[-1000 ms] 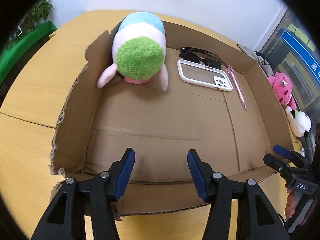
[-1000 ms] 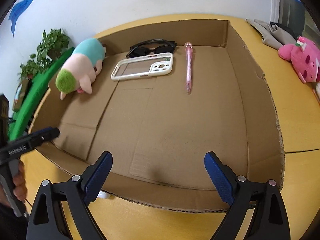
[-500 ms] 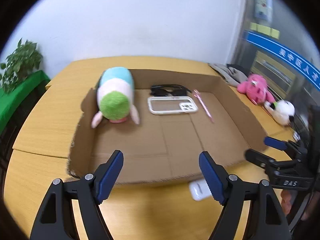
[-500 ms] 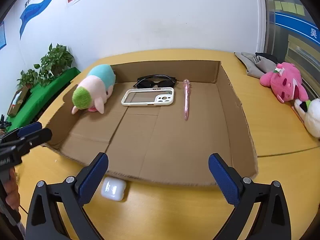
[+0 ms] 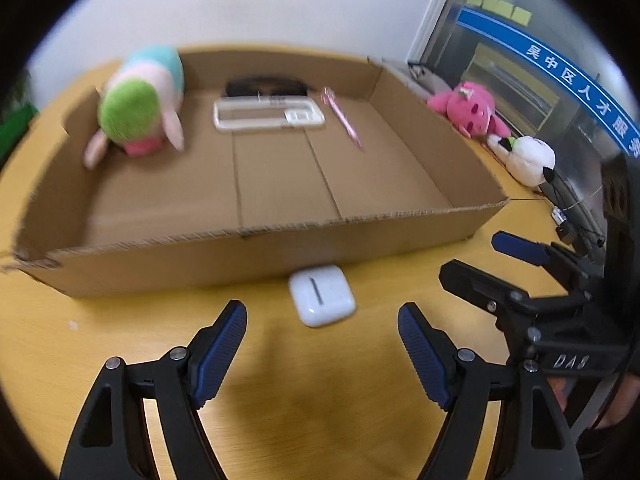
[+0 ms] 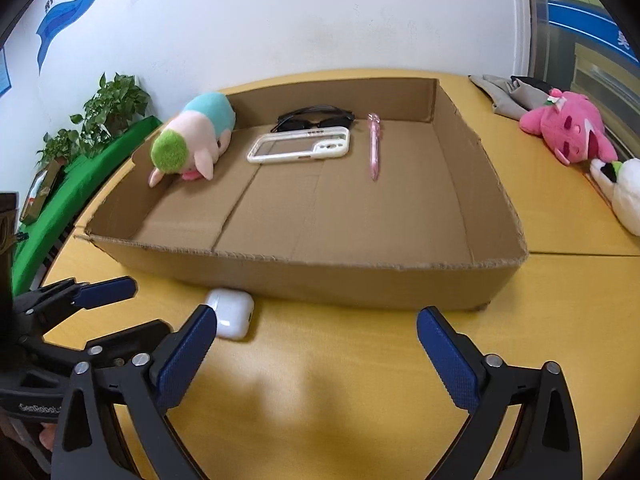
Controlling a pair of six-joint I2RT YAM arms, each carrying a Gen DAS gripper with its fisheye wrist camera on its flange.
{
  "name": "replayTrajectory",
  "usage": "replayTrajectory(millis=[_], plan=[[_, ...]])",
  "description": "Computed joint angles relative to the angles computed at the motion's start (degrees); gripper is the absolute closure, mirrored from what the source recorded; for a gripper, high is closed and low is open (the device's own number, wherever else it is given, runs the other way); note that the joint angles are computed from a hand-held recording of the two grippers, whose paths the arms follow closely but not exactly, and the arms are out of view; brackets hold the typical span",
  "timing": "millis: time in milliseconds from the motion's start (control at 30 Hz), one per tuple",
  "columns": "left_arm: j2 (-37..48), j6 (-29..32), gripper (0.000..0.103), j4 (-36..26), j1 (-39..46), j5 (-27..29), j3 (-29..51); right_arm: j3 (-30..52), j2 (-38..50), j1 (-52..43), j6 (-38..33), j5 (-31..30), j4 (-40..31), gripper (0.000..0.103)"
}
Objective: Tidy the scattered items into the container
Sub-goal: 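Withdraw both grippers and move them to the white earbud case, then close the left gripper on the white earbud case while the right gripper grips it too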
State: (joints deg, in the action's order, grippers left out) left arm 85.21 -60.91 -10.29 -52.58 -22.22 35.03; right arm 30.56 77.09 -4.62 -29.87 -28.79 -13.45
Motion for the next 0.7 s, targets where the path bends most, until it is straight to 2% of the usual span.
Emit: replayTrajectory(millis=[100, 200, 267, 300, 367, 467, 567, 700], plan=[[3.53, -0.22, 0.026, 0.97, 2.42, 3.15, 1.04, 1.42, 3.96, -2.91, -2.23, -1.57, -1.34, 0.002], [6.43, 0.03, 0.028, 5.02, 4.73, 7.96, 0.38, 1.29, 5.70, -4.76, -4.12, -1.41, -1.37, 0.002], [8.36, -0.11, 0.039, 6.69, 5.32, 9.41, 0.51, 1.36, 6.77, -5.69, -5.37, -1.57, -1.95, 0.002], [8.76, 0.06, 0.039, 6.76, 5.24, 9.24, 0.71, 1.17, 7.15, -6.02, -5.89, -1.43, -1.89, 0.002], [9.37, 0.87, 0.056, 5.85, 5.02, 9.24, 1.56, 0.85, 8.04, -6.45, -6.88, -1.26, -1.78, 0.002], [9.60, 1.06, 0.075, 5.46, 5.10, 10.06, 1.81, 0.08, 9.15, -6.78, -8.28, -1.27, -1.71, 0.002], [9.26, 1.53, 0.084, 5.87, 5.00, 11.04, 1.26, -1.39, 9.99, -6.47, -10.49, -1.02, -1.47, 0.002], [8.05, 0.29, 0.083, 5.46, 4.24, 9.27, 0.58, -2.10, 10.34, -6.32, -10.85, -1.58, -1.62, 0.002]])
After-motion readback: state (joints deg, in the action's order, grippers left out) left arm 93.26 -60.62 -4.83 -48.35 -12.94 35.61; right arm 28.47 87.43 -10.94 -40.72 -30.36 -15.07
